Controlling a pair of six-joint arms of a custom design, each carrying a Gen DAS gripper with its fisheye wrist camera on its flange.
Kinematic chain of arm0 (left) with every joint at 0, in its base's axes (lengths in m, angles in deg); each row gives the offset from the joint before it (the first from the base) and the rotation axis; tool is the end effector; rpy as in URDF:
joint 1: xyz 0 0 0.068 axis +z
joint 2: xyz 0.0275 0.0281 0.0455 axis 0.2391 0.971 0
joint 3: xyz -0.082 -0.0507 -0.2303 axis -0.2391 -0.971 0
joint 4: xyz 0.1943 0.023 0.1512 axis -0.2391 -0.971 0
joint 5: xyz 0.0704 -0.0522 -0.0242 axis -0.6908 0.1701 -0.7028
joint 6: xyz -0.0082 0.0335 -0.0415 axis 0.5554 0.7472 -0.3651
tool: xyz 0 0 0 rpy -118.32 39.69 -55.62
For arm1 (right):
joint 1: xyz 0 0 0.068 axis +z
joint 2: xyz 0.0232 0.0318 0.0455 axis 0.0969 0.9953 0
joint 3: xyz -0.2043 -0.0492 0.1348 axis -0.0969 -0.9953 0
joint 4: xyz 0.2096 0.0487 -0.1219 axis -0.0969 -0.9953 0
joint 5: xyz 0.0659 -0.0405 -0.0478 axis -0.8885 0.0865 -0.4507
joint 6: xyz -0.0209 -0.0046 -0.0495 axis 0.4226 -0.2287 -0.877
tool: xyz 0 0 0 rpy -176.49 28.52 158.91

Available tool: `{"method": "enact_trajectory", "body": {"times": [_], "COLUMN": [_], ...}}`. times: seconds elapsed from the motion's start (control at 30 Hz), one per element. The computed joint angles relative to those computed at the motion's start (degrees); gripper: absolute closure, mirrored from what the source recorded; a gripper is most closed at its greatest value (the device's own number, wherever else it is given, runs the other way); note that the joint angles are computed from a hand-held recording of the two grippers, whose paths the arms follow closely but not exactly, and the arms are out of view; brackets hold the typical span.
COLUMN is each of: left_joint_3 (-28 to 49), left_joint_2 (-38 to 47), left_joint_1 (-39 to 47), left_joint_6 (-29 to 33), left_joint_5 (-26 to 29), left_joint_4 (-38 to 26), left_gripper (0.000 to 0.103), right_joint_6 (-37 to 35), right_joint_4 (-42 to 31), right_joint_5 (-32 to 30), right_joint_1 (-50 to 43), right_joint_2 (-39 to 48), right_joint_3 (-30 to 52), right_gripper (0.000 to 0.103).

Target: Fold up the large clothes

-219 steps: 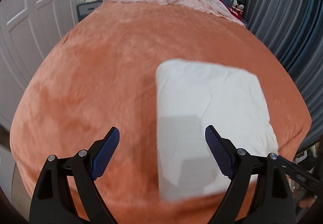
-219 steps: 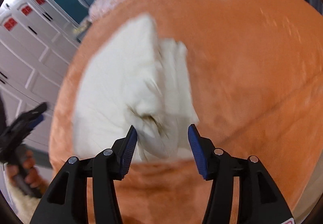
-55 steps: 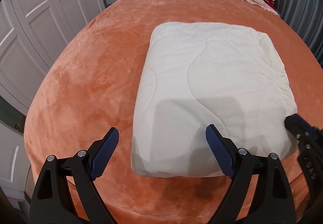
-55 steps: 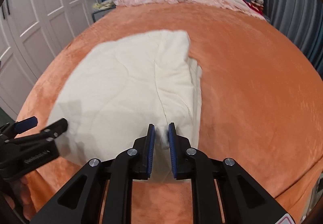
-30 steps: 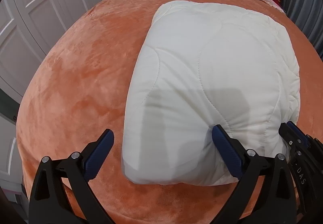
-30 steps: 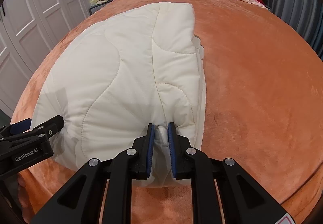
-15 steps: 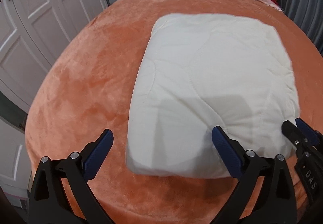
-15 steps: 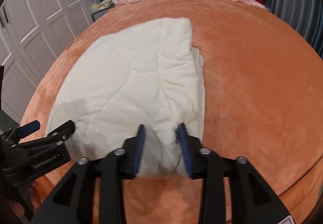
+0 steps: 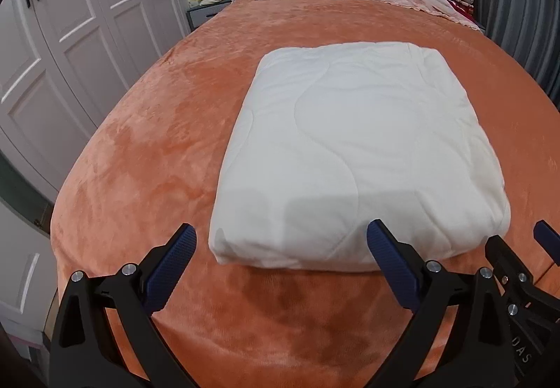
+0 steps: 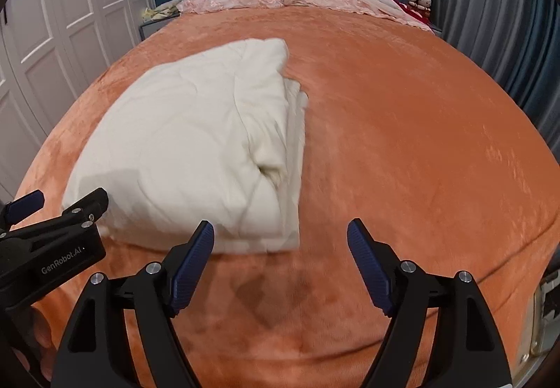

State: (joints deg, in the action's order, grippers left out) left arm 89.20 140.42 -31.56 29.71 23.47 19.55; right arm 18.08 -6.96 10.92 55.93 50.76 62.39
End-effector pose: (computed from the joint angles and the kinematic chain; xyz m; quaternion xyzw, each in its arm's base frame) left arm 0.1418 -0.1143 0.1856 -0.1379 0.9364 0.1042 0.3054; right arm 0.1881 0.2065 0.1829 -0.1011 0.9413 0.0390 0.3196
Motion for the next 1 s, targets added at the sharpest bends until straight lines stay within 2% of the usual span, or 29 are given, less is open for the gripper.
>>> {"method": "enact_trajectory", "body": {"times": [0.2, 0.4, 0.57, 1.0], "left_joint_3": [-3.3, -6.7, -8.0, -9.6], "left_joint_2": [0.4, 1.0, 2.0, 4.1], "left_joint_1": [-4.3, -7.5, -10.2, -13.2], "left_joint_6": [-6.0, -11.7, -15.8, -18.3], "left_joint_5": [-0.2, 0.3, -1.0, -2.2], "left_joint_4": [0.8, 2.4, 2.8, 3.8], "left_gripper": [0.007, 0.007, 0.007, 0.007], "right_joint_6": [1.2, 4.2, 4.4, 5.6], "right_joint_4": [4.3, 8.6, 10.8, 11.5], "right_joint_5": [2.8, 2.6, 5.0, 7.1], "right_joint_1": [2.3, 3.7, 5.4, 8.9], "right_joint_2": [-2.0, -3.2, -3.6, -0.6], "right_joint_3": [-5.6, -10.5, -12.6, -12.8], "right_gripper": [0.021, 0.021, 0.021, 0.021]}}
